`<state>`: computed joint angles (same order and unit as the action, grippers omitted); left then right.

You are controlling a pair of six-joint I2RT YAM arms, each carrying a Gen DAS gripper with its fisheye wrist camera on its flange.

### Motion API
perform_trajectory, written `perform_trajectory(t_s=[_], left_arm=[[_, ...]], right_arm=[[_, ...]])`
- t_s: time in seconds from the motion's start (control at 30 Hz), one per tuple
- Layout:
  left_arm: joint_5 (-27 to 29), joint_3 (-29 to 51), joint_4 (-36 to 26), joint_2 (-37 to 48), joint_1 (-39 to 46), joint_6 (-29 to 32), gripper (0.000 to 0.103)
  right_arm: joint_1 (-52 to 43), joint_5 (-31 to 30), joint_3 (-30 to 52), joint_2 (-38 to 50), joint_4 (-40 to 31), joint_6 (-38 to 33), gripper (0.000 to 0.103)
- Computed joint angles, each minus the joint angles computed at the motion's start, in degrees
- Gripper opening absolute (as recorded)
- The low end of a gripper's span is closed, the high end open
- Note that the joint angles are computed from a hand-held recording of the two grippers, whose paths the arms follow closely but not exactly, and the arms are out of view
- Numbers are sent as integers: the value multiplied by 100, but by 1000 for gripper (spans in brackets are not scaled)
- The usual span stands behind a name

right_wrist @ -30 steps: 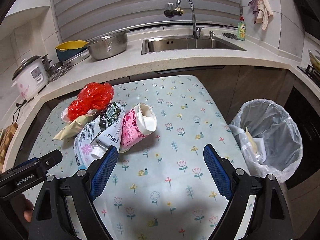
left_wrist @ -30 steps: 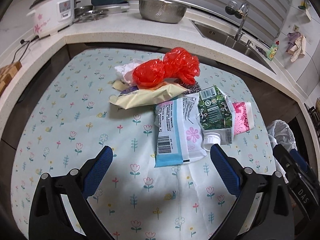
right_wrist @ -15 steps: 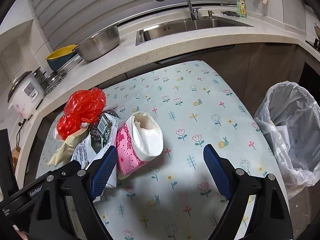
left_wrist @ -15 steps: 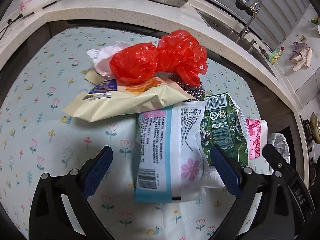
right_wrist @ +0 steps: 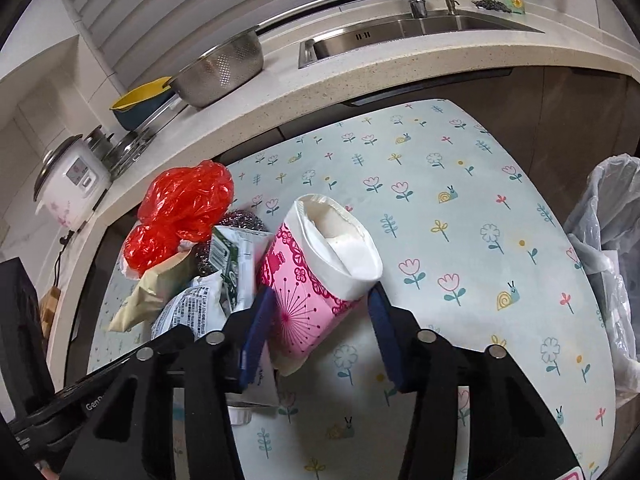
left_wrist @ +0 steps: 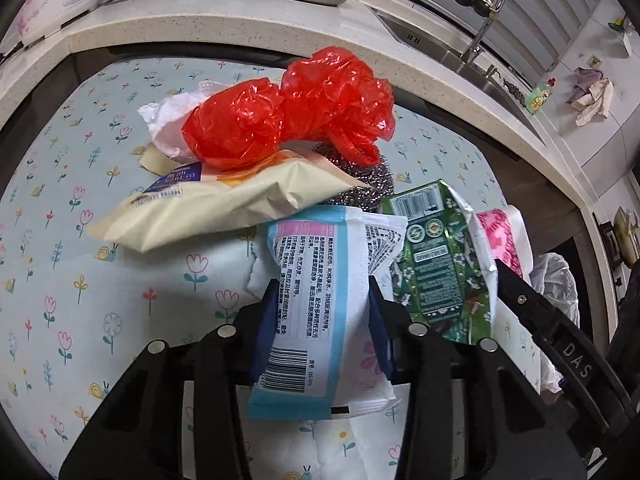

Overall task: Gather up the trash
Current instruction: 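Grasp the blue-white wipes pack with the left tool while the right tool grasps the pink paper cup, then carry the wipes pack and pink cup over the trash bin with both tools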

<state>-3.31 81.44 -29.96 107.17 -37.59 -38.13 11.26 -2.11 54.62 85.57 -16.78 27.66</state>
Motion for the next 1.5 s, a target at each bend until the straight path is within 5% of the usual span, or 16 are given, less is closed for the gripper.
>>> perform_trajectory(t_s=[0.07, 0.47, 0.53, 0.57, 0.73, 0.83, 0.9, 1.27, 1.5], left_arm=[[-143, 28, -64, -65, -59, 13, 38], [-1325, 292, -742, -524, -815, 78, 37], [-1460, 295, -832, -598, -957, 61, 36], [-1511, 322, -875, -612, -1029, 61, 36], [-1637, 426, -1076, -648, -1325, 3, 36], [-1669, 407, -1157, -691, -1453, -78, 36], [-1652, 422, -1242, -675, -1533, -180, 36], [-1606, 485, -1369, -501, -1759, -334, 36], [-1512, 473, -1350, -395, -1739, -372, 36]], right_arm=[[43, 86, -6, -156, -85, -87, 26], [289, 1143, -286, -1445, -1100, -476, 23], [311, 1294, -361, -1713, -1279, -511, 14], [282, 1304, -360, -1793, -1396, -544, 0], [-9, 1068, -463, -2116, -1805, -576, 1], [-137, 909, -673, -2402, -1916, -551, 17], [-182, 899, -802, -2474, -1934, -540, 51], [-272, 432, -1444, -2458, -1588, -198, 66], [-677, -269, -1712, -2222, -1193, -44, 67]])
